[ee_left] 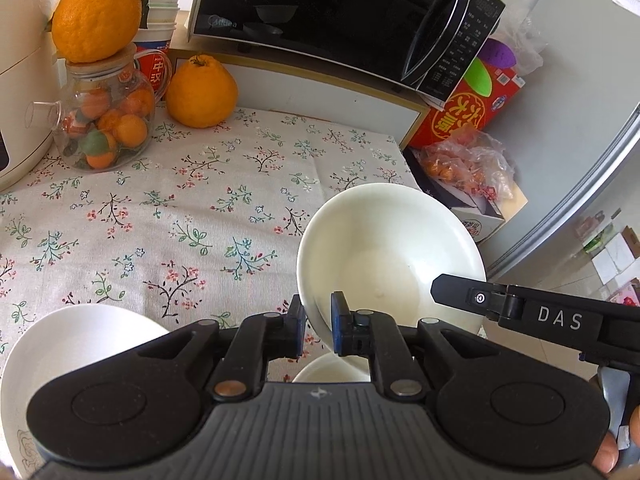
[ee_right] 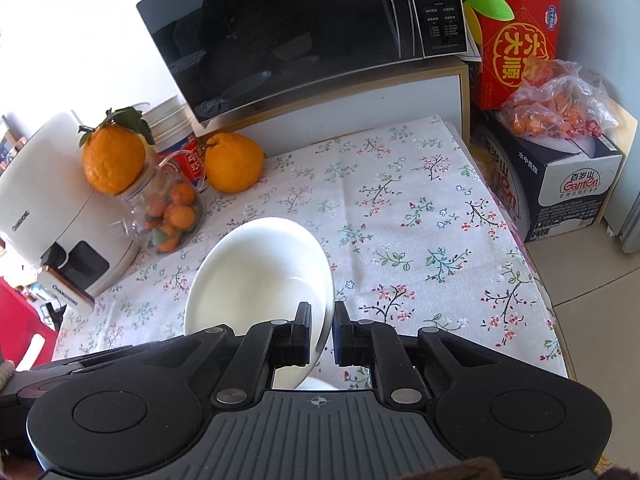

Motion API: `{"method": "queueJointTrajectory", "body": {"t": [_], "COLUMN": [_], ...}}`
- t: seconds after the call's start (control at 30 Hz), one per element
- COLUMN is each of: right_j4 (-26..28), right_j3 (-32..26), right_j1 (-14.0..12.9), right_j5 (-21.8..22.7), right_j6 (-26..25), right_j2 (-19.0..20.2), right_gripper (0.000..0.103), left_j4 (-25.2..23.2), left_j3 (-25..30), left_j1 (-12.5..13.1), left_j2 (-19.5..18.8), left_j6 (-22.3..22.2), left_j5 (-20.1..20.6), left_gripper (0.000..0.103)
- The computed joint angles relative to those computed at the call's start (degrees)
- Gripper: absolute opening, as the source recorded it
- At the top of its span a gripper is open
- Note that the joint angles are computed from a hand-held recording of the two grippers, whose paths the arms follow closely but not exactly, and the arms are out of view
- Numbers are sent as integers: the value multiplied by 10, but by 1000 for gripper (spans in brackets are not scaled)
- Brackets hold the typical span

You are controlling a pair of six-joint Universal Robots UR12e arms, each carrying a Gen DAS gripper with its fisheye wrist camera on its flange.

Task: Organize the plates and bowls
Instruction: 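Lift and carry the white bowl over the stacked plates with both tools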

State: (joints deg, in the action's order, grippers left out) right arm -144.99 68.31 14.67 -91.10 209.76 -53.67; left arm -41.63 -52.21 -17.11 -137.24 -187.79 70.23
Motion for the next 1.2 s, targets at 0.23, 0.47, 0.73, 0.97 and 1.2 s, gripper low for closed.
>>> {"method": "queueJointTrajectory", "body": {"t": [0.23, 0.47, 0.73, 0.97, 1.2], "right_j4": [19, 33, 38, 58, 67], "right_j3": [17, 27, 32, 36, 37], "right_j1": [6, 13, 19, 20, 20], "right_j5": [8, 12, -12, -5, 8], "right_j6": [-47, -75, -94, -113, -124], "right_j2": [-11, -18, -23, -25, -24], "right_gripper": [13, 14, 14, 16, 16], "left_j4": [-28, -37, -41, -49, -60], "left_j3": [-30, -47, -64, -71, -77], "left_j1": [1, 3, -2, -5, -5], "left_j2": [20, 32, 41, 45, 50], "left_j6": [27, 42, 64, 76, 87], "left_j5": [-7, -2, 4, 18, 19], "left_gripper": [14, 13, 19, 19, 25]}}
